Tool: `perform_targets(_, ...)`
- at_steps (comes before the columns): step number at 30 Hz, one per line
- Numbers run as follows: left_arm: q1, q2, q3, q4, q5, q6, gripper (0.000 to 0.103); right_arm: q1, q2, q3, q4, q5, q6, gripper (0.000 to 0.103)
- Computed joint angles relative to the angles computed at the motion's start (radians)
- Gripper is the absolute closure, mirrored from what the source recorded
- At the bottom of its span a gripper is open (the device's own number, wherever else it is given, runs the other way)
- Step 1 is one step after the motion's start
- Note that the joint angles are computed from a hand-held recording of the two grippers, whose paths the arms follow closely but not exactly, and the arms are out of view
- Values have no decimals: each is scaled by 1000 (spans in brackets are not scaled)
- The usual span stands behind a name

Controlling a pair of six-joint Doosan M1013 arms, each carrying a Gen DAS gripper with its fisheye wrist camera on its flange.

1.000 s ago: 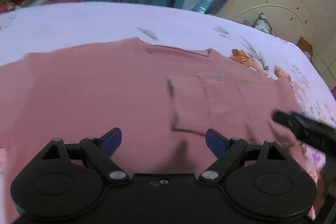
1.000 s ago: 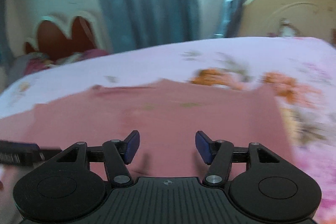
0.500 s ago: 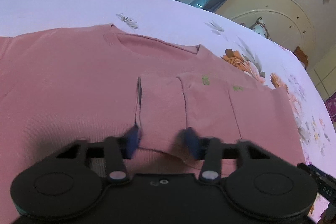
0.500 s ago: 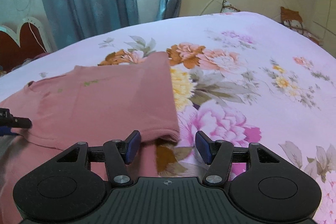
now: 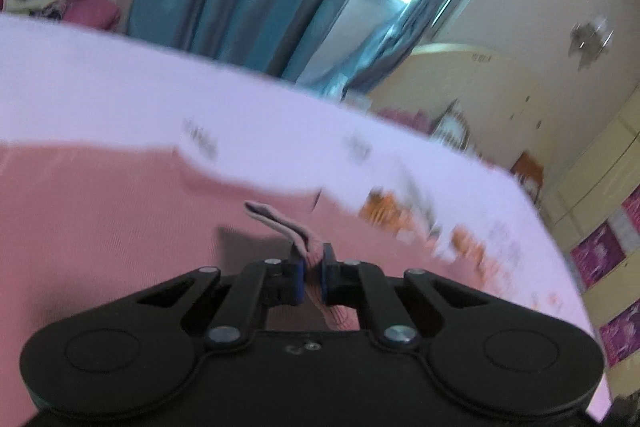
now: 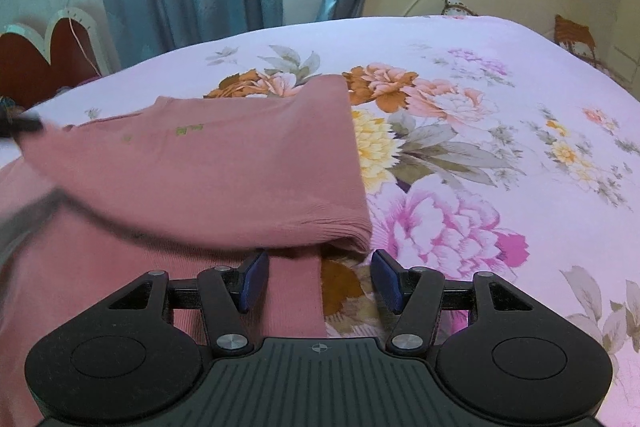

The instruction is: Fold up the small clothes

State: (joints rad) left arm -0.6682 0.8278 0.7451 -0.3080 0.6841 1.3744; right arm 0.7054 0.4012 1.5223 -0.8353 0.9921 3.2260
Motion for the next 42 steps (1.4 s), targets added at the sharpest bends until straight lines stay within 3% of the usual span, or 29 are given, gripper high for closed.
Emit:
perform_targets(2, 2, -11, 7, 20, -38, -8, 96, -6, 8, -9, -10, 2, 12, 49)
perform_targets(3, 4, -19, 17, 33, -54, -17, 96, -9, 12, -12, -12, -2, 17, 57)
perform_targets(4, 7, -27, 30, 49, -69, -30, 96, -16, 12, -14, -9, -19, 19, 75)
perform_targets(5, 9, -35, 44, 73, -80, -43, 96, -20, 15, -16, -6, -28, 21, 83)
perform_targets(7, 11, -50, 75, 146, -92, -81, 96, -24, 19, -21, 1, -44, -1, 84)
perform_targets(10, 15, -55, 106, 230, -61, -161, 96, -18, 25, -27, -7, -11, -12, 95)
perform_targets(15, 15, -51, 150, 289, 16, -221, 96, -15, 12, -4, 4, 3, 40, 95)
perform_targets(20, 11, -35, 141, 308, 70, -174, 94, -16, -9, 2, 57, -14, -33, 95)
perform_targets(22, 10, -34, 131, 345, 87, -201, 80, -10, -16, 1, 57, 2, -59, 94)
perform_targets(26, 9, -33, 121, 420, 120, -269, 77, 0, -22, -10, 22, 41, -80, 94)
perform_targets(29, 12, -41, 125, 433, 124, -291, 68, -2, -28, -15, 2, 42, -74, 91)
perform_targets(30, 11, -46, 132, 447, 114, -299, 61, -3, -29, -18, -6, 43, -74, 88)
perform_targets(31, 10, -53, 141, 463, 102, -309, 49, -3, -29, -21, -16, 45, -72, 70)
perform_targets(32, 8, -57, 146, 476, 92, -318, 42, -2, -29, -24, -30, 47, -67, 45)
perform_targets(33, 7, -61, 150, 486, 79, -324, 31, -2, -29, -27, -46, 52, -64, 40)
perform_targets(42, -8, -25, 83, 461, 65, -286, 32, -52, -1, -67, -37, -15, -127, 40)
